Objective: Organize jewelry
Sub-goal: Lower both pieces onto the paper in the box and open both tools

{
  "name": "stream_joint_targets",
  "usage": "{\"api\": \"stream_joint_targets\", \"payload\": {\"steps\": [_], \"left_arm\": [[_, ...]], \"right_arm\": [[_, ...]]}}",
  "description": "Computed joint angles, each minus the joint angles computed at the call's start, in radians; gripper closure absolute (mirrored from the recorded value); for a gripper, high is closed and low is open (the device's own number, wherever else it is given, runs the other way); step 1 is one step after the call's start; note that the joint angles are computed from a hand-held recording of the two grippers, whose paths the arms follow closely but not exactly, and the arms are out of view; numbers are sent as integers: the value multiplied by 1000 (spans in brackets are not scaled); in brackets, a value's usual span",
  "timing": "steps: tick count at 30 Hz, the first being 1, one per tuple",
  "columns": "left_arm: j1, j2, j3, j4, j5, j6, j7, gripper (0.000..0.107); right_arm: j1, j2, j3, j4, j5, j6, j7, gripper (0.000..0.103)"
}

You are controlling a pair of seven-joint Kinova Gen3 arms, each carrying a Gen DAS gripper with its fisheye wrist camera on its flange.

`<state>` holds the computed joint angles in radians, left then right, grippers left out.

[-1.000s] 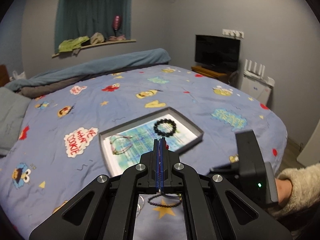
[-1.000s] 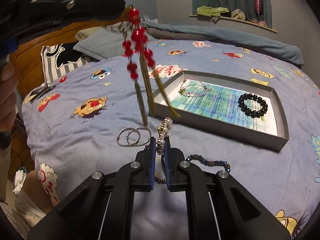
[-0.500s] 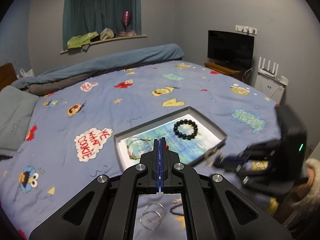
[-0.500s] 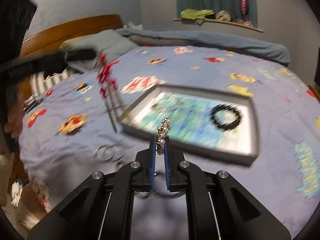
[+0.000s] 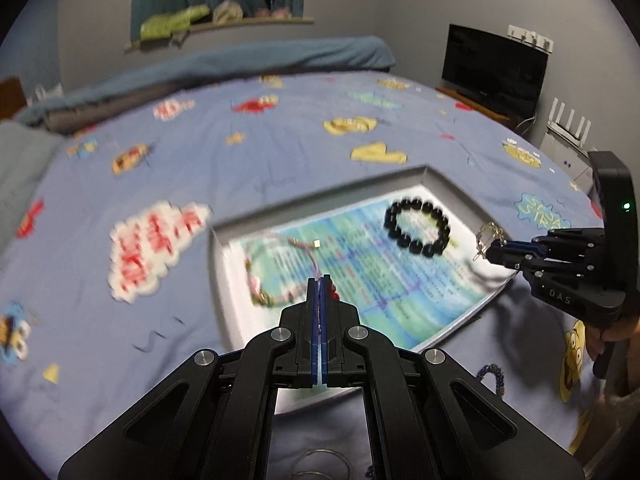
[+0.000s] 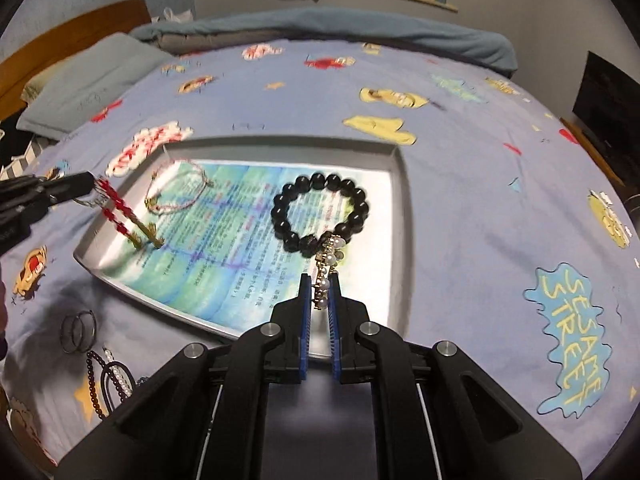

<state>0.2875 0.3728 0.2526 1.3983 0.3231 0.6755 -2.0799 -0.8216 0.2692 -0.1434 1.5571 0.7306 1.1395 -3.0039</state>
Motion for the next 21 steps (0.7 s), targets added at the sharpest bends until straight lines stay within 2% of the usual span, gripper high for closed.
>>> {"api": "stream_joint_targets", "payload": {"steps": [3, 11, 14, 15, 18, 21], "left_arm": [[15, 17, -17, 5, -26, 3, 24, 106], [28, 31, -33, 19, -86, 12, 59, 106], [13, 28, -20, 29, -73, 9, 43, 101], [15, 27, -21, 31, -75, 6, 45, 97], [14, 20, -21, 46, -76, -7, 45, 86], [2, 12, -12, 59, -59, -12, 33, 84]], "right_arm": [[15, 17, -3, -13, -34, -21, 34, 95], [36, 8, 13, 7, -76, -118, 27, 95], [36, 4, 15, 12, -82, -133, 22, 88], [37, -1, 14, 20, -83, -145, 17, 83], [33, -6, 13, 25, -78, -147, 9, 80], [27, -15, 13, 33, -67, -148, -10, 72]]}}
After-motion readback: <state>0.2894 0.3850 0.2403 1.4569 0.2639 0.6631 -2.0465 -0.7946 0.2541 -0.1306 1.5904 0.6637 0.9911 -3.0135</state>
